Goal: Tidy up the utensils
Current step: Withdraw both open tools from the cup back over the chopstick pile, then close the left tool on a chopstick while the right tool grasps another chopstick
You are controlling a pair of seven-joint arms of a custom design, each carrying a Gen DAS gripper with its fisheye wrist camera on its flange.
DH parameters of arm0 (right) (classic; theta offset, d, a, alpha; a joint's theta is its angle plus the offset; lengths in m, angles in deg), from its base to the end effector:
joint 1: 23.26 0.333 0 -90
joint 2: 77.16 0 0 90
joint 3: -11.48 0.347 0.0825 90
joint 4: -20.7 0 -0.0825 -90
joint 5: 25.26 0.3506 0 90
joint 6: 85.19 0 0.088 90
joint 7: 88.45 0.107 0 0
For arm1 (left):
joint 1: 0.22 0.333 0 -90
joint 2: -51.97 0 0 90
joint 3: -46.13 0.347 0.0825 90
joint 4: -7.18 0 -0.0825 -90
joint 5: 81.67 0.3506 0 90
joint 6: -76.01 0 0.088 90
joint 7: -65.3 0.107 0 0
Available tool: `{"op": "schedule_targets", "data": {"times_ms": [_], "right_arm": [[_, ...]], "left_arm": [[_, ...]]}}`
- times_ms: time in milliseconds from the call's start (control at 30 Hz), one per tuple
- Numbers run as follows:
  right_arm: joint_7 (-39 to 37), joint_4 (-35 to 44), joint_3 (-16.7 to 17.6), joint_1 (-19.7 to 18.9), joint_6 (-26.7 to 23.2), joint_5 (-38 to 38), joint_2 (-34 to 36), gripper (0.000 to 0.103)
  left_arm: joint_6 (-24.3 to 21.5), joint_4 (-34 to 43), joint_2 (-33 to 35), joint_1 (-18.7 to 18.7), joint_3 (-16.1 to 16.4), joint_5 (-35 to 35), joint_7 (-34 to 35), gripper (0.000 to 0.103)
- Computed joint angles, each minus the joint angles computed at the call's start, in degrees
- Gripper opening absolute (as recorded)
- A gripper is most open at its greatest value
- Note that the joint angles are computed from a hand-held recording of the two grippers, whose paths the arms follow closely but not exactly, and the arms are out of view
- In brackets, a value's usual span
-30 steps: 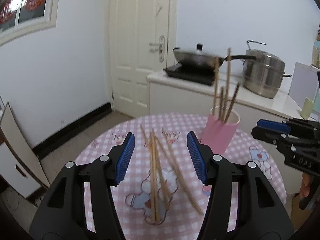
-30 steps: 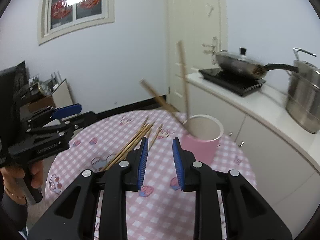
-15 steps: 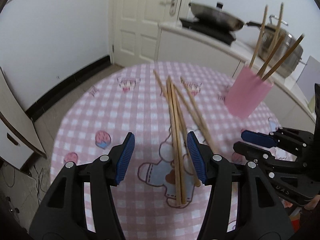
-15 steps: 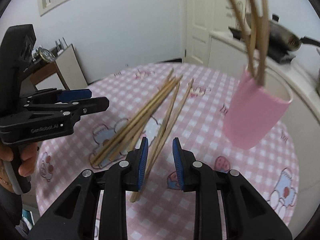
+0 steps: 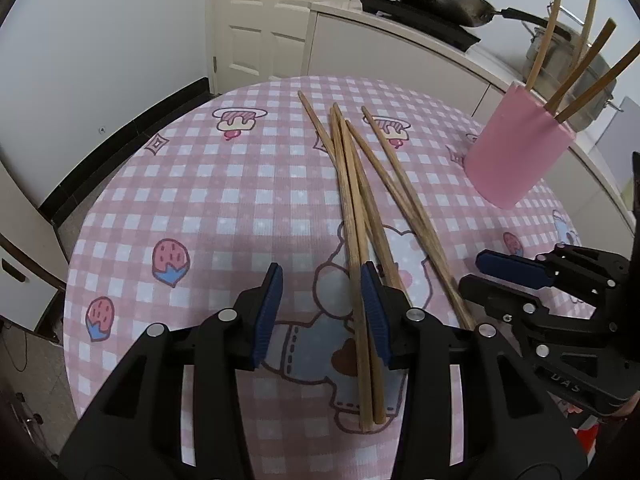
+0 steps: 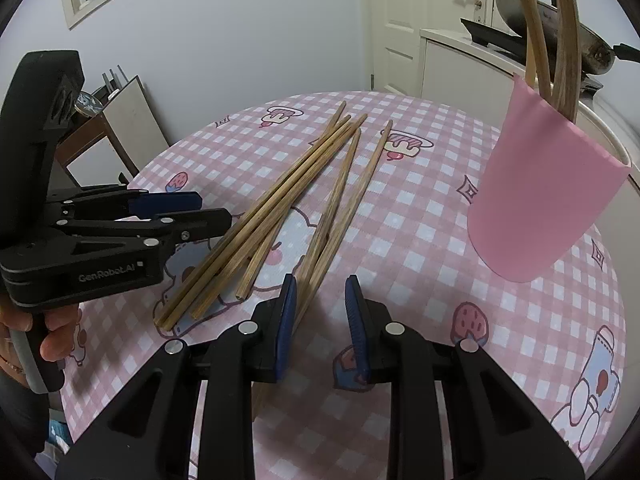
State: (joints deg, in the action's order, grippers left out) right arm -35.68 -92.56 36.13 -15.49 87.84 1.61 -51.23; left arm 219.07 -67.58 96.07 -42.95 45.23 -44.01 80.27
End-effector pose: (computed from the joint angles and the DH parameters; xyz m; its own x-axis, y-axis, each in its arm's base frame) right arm 0.5763 0.2881 0.3690 0.6460 -0.7547 -0.1142 -0.6407 -0.4548 -0.6186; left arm 0.5582 -0.5320 0.3653 0.0651 -0.9901 0.1243 -0.8062 -0.1256 -0.5782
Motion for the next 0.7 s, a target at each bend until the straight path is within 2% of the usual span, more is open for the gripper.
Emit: {"op": "schedule_targets", "data": {"times_ms": [400, 700], "right_arm": [[-0.8, 1.7, -0.4, 0.4, -2.6, 0.7, 0.6, 0.023], [-0.5, 2.2, -2.2, 2.2, -3.5, 0.9, 0.5, 0.023]], "left_arm": [[-4.3, 2.6, 1.3, 1.2, -1.2, -3.6, 2.9, 0.040], [1.2, -2.3, -1.6, 1.0, -0.1, -1.4, -1.5, 0.040]]}}
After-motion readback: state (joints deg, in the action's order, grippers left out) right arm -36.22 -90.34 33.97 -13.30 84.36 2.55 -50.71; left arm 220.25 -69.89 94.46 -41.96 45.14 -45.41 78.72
